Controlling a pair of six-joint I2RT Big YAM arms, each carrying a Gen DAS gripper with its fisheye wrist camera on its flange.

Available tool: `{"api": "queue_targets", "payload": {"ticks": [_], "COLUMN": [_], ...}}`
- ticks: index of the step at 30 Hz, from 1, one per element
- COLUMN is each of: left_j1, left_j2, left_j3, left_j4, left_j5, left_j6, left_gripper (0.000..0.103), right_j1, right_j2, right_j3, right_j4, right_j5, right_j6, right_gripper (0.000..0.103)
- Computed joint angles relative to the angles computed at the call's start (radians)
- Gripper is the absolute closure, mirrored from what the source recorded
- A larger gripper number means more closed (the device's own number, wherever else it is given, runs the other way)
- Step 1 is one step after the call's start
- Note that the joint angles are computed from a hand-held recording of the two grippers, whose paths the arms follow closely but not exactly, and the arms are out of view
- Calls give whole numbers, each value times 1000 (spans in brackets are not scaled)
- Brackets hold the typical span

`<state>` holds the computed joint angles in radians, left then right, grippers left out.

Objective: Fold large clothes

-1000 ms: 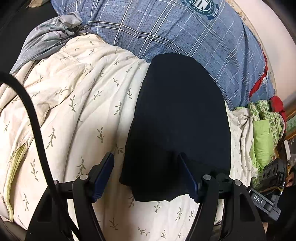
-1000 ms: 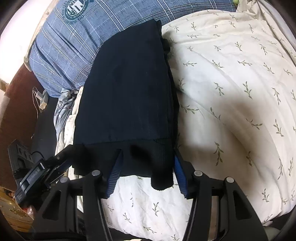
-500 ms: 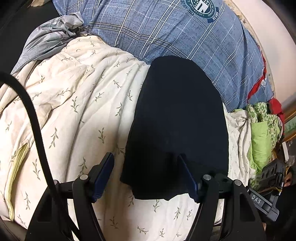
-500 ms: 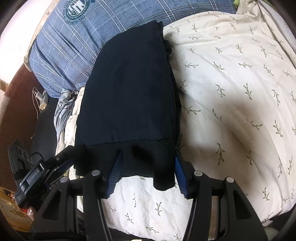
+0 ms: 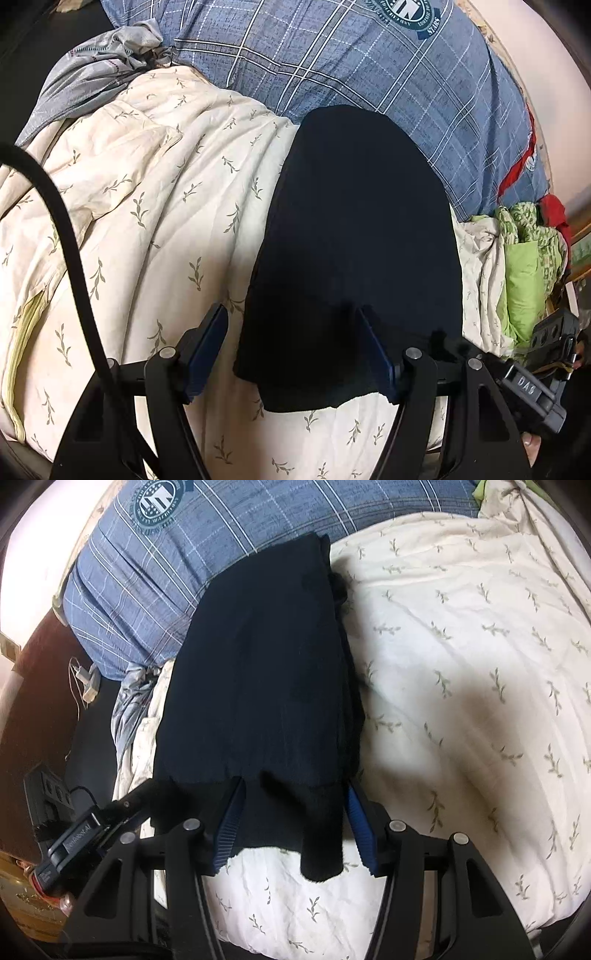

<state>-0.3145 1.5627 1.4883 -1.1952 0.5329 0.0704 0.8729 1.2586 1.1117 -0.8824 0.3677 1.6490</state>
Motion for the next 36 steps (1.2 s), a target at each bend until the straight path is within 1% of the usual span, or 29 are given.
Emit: {"api": "queue_targets", "payload": {"ticks": [3, 5, 8, 9, 11, 12, 13, 14, 15, 17, 19, 21, 22, 24, 25, 26, 27, 28, 29, 30, 31, 32, 34, 35, 36], "left_j1": [-1, 0, 0, -2, -5, -6, -9, -10, -11, -8, -8, -5, -2, -2, -4, -6, -7, -10, -17, -25, -35, -45, -66, -76, -85], "left_j2": [1, 2, 9, 8, 4, 3, 4, 5, 2, -2, -14, -12, -9, -2, 3, 14, 27, 35, 53, 66, 85, 105, 161, 202, 234], "left_j3": [-2, -2, 6, 4, -1, -1, 1, 4, 5, 12, 13, 33, 44, 69, 84, 107, 133, 149, 182, 204, 232, 258, 329, 381, 422], "left_j4": [1, 7, 12, 14, 16, 17, 18, 15, 13, 6, 16, 7, 5, 0, -5, -18, -31, -36, -46, -50, -58, -68, -90, -111, -124], "left_j5": [3, 4, 5, 2, 1, 2, 2, 3, 9, 35, 22, 24, 33, 21, 16, 15, 20, 24, 23, 18, 16, 15, 20, 22, 20], "left_j6": [-3, -10, -19, -21, -21, -19, -16, -15, -19, -16, -9, -4, -4, -9, -12, -11, -12, -17, -19, -20, -21, -23, -28, -26, -28], "left_gripper": [32, 32, 32, 32, 33, 33, 34, 35, 35, 35, 35, 35, 35, 35, 35, 34, 34, 33, 32, 32, 28, 26, 26, 26, 26], "right_j1": [-9, -24, -36, -37, -32, -30, -28, -28, -26, -24, -30, -32, -38, -47, -46, -42, -38, -33, -29, -30, -38, -52, -110, -156, -185], "right_j2": [-18, -20, 12, 23, 36, 37, 34, 21, 4, -8, -8, -17, -21, -27, -36, -44, -61, -73, -87, -93, -100, -113, -138, -144, -139], "right_j3": [-4, -9, 15, 22, 33, 32, 28, 12, -1, -4, -1, -23, -41, -70, -83, -87, -96, -99, -95, -87, -81, -87, -116, -128, -129], "right_j4": [7, 34, 9, -9, -53, -69, -82, -67, -65, -72, -92, -69, -45, 4, 28, 39, 66, 82, 85, 72, 62, 75, 143, 181, 195], "right_j5": [25, 9, -16, -24, -23, -24, -27, -34, -37, -36, -52, -61, -77, -103, -100, -95, -85, -66, -34, -20, -12, -12, -53, -94, -114], "right_j6": [-9, -37, -78, -83, -78, -68, -52, -48, -34, -41, -44, -26, -15, -6, -1, 4, -3, -16, -39, -54, -70, -88, -142, -185, -211], "right_gripper": [47, 47, 47, 48, 63, 68, 81, 86, 89, 90, 90, 90, 90, 88, 81, 71, 65, 53, 47, 45, 43, 40, 39, 39, 39]}}
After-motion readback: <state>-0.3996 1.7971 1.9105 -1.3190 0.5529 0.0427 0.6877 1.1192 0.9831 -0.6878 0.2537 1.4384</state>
